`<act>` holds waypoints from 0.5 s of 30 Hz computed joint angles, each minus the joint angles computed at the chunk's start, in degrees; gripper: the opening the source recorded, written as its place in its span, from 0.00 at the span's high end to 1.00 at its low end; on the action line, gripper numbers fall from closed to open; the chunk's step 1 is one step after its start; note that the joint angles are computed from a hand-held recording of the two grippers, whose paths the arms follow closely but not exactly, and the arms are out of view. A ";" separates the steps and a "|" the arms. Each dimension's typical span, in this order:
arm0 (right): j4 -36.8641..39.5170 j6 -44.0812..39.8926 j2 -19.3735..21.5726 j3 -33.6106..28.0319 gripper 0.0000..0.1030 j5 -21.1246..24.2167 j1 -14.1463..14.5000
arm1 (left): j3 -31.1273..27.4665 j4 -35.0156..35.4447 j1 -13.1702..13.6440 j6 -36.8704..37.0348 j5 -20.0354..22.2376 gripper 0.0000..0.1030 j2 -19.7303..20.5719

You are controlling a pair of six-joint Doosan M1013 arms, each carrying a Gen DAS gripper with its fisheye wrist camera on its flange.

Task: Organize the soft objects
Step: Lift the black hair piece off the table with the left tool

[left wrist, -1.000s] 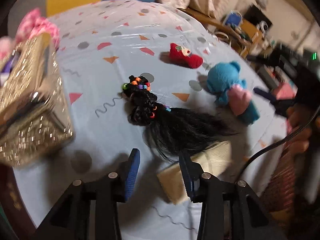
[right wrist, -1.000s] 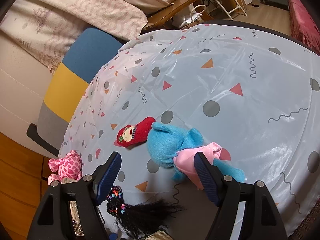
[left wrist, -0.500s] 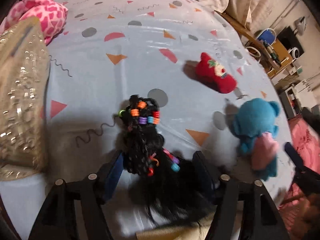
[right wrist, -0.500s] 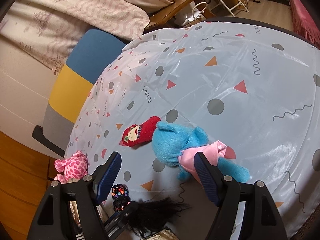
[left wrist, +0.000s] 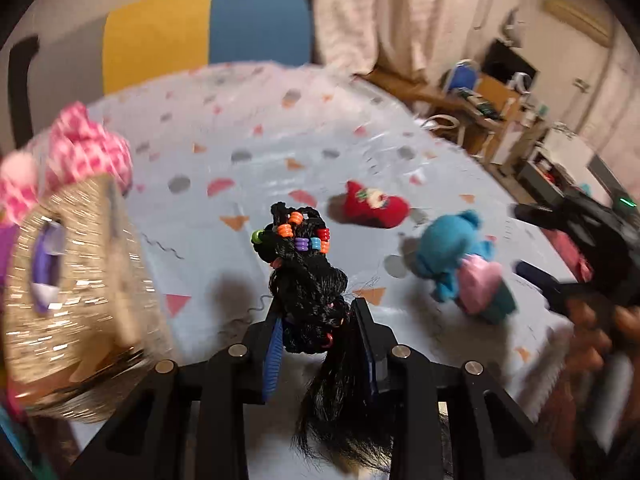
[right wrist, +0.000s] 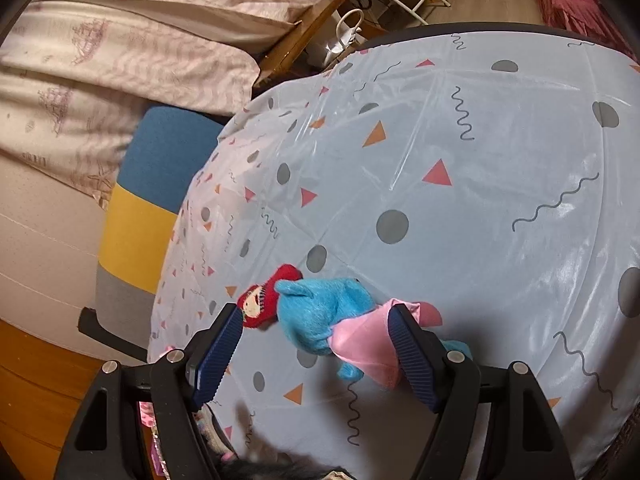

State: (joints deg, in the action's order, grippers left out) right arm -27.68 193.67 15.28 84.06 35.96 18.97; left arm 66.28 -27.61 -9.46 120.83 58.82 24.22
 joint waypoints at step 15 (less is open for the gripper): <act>18.87 -35.65 5.58 -9.43 0.26 5.53 0.47 | 6.75 -6.15 10.76 13.94 17.67 0.68 -5.43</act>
State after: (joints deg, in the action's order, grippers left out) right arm -8.81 158.02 20.86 74.63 41.49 19.44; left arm 73.03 -33.77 1.31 134.77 76.49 18.79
